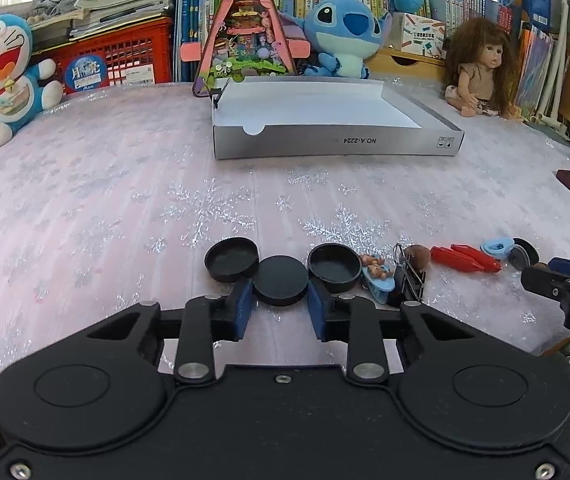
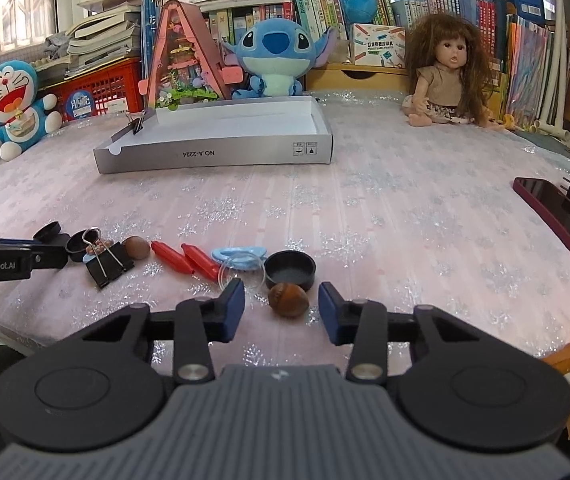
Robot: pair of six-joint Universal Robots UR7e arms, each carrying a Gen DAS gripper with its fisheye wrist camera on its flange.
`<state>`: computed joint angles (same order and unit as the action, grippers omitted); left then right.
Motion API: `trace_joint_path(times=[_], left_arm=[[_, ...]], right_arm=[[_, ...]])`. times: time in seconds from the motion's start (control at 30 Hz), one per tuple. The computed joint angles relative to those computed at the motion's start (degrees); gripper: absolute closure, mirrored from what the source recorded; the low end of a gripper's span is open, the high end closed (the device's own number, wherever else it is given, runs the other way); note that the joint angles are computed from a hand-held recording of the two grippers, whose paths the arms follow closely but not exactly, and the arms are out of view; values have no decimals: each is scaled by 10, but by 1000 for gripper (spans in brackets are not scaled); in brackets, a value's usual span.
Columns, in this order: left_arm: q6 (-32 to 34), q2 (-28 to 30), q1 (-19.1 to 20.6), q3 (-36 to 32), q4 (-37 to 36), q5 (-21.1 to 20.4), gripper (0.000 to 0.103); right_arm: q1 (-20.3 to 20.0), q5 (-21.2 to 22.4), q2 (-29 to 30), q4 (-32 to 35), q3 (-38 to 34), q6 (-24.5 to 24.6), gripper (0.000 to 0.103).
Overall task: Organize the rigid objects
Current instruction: 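Grasp the black round lid with the left tool while the right tool grasps the walnut, then carry the lid and walnut into the white tray and open both tools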
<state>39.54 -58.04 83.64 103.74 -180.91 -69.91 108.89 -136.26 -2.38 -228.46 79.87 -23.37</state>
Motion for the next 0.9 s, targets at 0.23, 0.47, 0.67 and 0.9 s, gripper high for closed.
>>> trace_joint_path(times=[0.23, 0.47, 0.67, 0.9], left_arm=[[9, 14, 1, -8, -17, -6, 74], [9, 10, 1, -5, -19, -14, 75], [8, 1, -2, 1, -23, -25, 75], [8, 3, -10, -12, -15, -21, 75]], right_arm=[[-1, -5, 0, 4, -2, 3, 75], [1, -2, 2, -9, -4, -12, 76], [1, 0, -2, -16, -7, -21, 76], [-1, 8, -6, -12, -22, -39, 76]])
